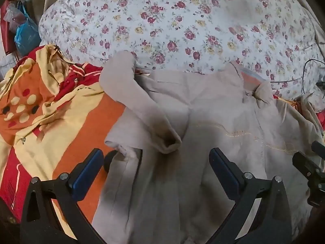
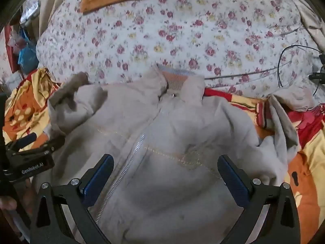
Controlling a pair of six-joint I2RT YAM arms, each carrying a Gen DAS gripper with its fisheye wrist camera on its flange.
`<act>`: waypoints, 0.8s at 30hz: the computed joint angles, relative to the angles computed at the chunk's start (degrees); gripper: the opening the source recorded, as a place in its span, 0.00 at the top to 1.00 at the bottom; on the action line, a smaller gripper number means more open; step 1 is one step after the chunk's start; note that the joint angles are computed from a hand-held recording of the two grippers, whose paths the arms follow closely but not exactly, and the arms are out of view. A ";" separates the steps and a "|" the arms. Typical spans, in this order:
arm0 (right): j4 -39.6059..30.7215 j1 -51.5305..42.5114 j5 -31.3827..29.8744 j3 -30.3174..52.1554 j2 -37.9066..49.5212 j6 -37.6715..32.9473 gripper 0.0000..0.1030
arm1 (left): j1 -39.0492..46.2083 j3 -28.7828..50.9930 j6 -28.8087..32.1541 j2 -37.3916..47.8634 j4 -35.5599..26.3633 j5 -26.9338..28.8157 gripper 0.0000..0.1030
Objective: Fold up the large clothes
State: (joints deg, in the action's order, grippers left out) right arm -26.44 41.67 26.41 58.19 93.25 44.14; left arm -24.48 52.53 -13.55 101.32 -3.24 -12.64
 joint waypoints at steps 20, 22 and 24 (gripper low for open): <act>3.85 -1.75 -0.14 -2.57 1.83 1.62 0.01 | 0.72 2.03 0.02 2.34 -1.39 -0.03 0.00; 3.17 -1.93 -0.89 -2.39 1.82 3.15 0.01 | 0.79 2.03 -0.17 2.39 -1.34 0.16 0.00; 6.95 -2.30 0.24 -4.33 1.42 0.83 0.01 | 0.73 1.86 -0.09 2.32 -1.15 0.12 0.00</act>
